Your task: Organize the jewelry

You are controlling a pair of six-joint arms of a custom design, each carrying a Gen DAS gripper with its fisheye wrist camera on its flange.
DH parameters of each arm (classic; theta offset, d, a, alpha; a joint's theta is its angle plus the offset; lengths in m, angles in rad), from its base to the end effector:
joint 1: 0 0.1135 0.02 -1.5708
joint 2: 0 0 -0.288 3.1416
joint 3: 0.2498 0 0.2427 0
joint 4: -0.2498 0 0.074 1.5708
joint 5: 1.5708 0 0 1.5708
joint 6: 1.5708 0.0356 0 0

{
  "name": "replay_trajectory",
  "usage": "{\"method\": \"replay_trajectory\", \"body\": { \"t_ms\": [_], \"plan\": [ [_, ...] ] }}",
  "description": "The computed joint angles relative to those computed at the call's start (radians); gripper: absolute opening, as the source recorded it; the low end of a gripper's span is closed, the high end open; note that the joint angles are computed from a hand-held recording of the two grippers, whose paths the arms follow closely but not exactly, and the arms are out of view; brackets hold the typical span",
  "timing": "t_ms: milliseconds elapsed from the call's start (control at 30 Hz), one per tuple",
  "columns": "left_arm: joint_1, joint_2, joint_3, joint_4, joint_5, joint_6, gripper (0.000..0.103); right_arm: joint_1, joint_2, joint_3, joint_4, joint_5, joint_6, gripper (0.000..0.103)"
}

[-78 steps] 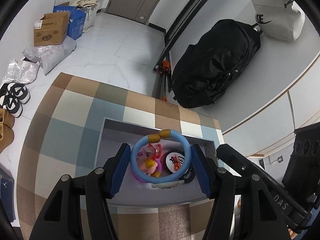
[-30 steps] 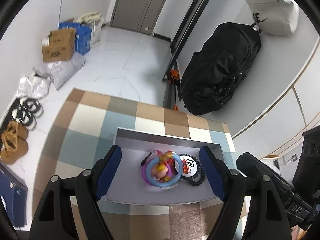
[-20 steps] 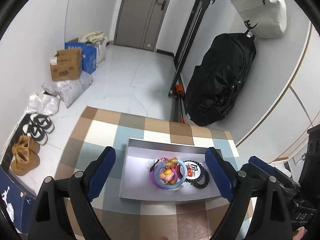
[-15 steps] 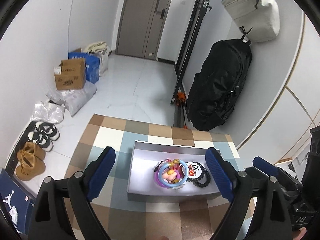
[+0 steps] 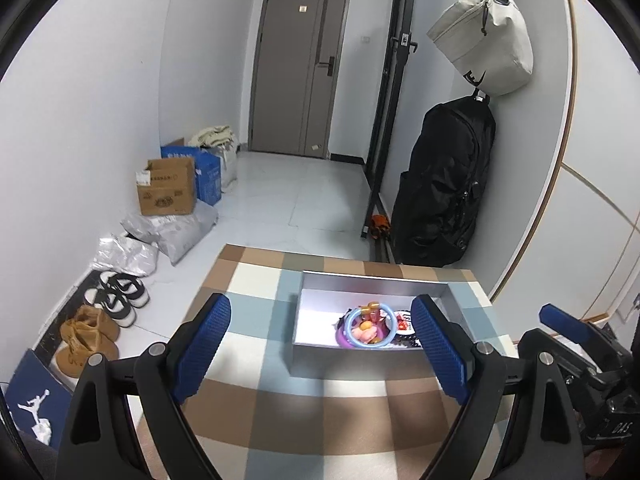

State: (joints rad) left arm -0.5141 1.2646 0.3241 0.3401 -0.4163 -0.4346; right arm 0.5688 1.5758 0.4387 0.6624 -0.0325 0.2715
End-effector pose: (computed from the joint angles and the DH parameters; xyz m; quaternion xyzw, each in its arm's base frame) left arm 0.1884 -0.0898 0.1733 -0.0619 0.8686 -0.0458 0.4894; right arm 0.2287 0.1476 0.1632 -0.1348 0.8428 0.2252 0.4700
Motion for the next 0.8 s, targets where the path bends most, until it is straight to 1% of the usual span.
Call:
{"method": "replay_trajectory", "body": {
  "t_ms": [133, 233, 333, 400, 467, 633, 800],
  "plan": [
    [-0.041, -0.030, -0.057, 0.029, -0.067, -0.029, 0.089, 0.003, 0.002, -0.071, 0.089, 0.015, 0.021, 0.103],
    [-0.068, -0.012, -0.065, 0.048, -0.108, -0.032, 0.089, 0.006, 0.022, -0.094, 0.125, 0.022, 0.026, 0.103],
    [-0.095, 0.022, -0.076, 0.093, -0.144, -0.017, 0.089, 0.017, 0.043, -0.102, 0.149, 0.035, 0.014, 0.103],
    [-0.098, 0.042, -0.079, 0.106, -0.145, -0.018, 0.089, 0.025, 0.050, -0.103, 0.159, 0.041, 0.009, 0.103],
    [-0.090, 0.054, -0.074, 0.103, -0.127, -0.018, 0.089, 0.035, 0.064, -0.112, 0.194, 0.059, -0.005, 0.103],
    [-0.104, 0.058, -0.071, 0.087, -0.132, -0.019, 0.089, 0.038, 0.085, -0.098, 0.191, 0.068, -0.002, 0.103],
    [-0.100, 0.042, -0.072, 0.069, -0.114, -0.026, 0.089, 0.041, 0.085, -0.101, 0.195, 0.069, -0.004, 0.103]
  ]
}}
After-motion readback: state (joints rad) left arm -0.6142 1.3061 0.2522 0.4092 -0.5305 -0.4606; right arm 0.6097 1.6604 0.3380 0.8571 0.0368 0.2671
